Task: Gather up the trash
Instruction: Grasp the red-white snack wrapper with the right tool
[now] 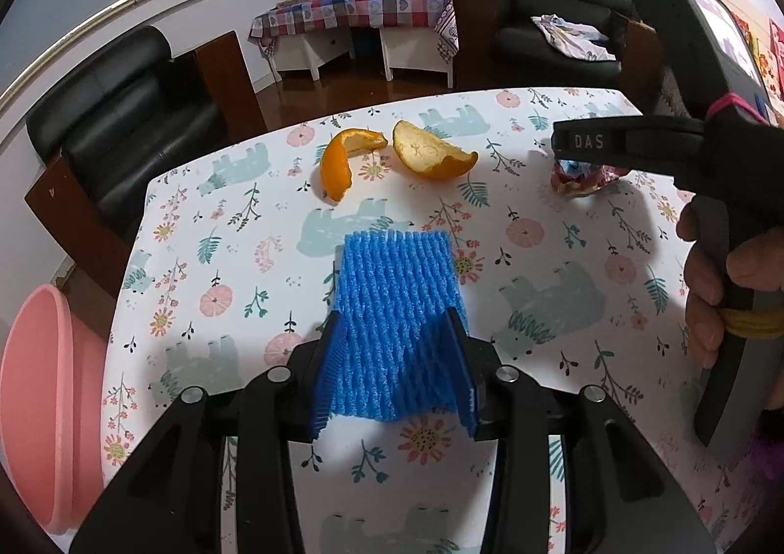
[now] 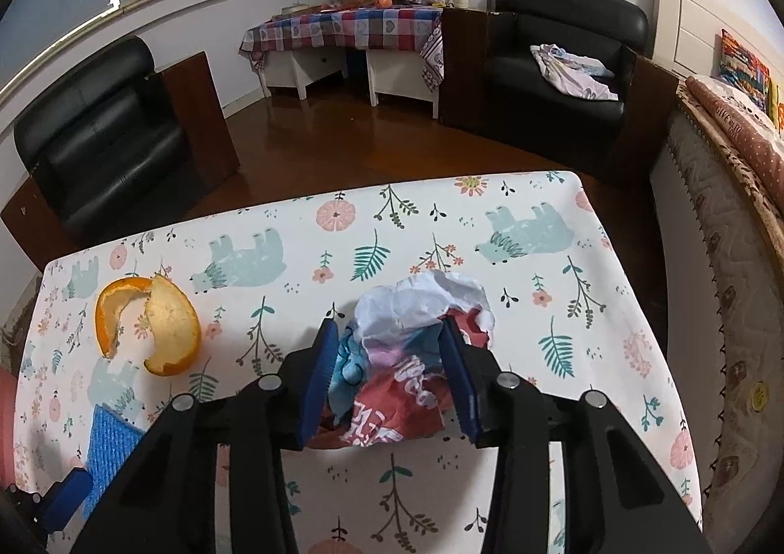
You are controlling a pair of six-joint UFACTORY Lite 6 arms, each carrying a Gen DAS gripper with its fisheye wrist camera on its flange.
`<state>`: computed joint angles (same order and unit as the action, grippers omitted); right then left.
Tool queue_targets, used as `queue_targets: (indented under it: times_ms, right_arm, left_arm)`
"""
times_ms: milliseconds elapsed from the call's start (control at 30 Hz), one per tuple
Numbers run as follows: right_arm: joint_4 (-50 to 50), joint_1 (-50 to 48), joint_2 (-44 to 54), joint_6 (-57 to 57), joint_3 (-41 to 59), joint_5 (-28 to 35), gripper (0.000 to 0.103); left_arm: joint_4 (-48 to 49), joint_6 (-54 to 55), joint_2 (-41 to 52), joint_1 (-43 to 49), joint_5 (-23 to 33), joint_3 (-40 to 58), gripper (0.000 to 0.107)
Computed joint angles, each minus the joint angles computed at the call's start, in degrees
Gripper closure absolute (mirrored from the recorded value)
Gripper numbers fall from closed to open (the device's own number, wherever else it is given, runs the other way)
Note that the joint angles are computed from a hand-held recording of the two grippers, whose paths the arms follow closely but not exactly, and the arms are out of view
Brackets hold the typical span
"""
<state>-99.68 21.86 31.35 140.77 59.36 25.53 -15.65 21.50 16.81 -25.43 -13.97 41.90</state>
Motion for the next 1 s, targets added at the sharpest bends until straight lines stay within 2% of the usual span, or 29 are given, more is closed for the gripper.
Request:
queue_targets:
  times_ms: [100,200,300,367,467,500,633,733,800,1000]
  right_arm:
    - [-2.4,-0.1,-1.0,2.9,-1.7,0.2,0.066]
    - [-4.6,0.2,-2.1,5.5,-3.3,0.7,0.07]
    - [-3.9,1.3,-2.7,5.2,-3.9,1.6,0.072]
    - [-3.6,1.8,-3.2,4.9,-4.3,2.0,0.072]
    - [-3.9,2.2,-4.2,5.4,-5.3,2.2,0.077]
    - [-3.7,2.4,-4.7,5.2,-5.6,2.3,0.082]
    - [-1.7,4.0,-6.4,3.7,-6.7,3.2,0.084]
    - [-0.3,4.9,-7.8,2.4,-7.3,3.7,0.087]
    - [0.9,5.8,-8.9,1.7,-8.0,4.2,0.093]
    - [4.6,8.5,-12.5,-0.8,-9.8,5.8,0.098]
  left_arm:
    - [1.1,-1.0,0.1,0.2,0.1,0.2,0.069]
    - [2.4,-2.1,0.0,0.3,-0.2,0.0,0.084]
    - [1.3,-1.3,-0.3,-0.1,-0.8,-0.3,0.094]
    - [4.1,-4.0,-0.6,0.0,-0.7,-0.6,0.101]
    - [4.1,-4.4,-1.0,-0.1,-0.7,-0.9,0.102]
    - [4.4,-4.7,-1.2,-0.1,-0.7,-1.1,0.102]
    - [7.6,-8.3,-2.5,0.6,-0.1,-2.0,0.103]
    - [9.3,-10.0,-4.1,1.1,-0.1,-3.1,0.103]
    - [10.5,-11.2,-5.2,1.5,-0.1,-3.8,0.103]
    - [15.7,-16.1,-9.7,2.8,0.3,-6.4,0.103]
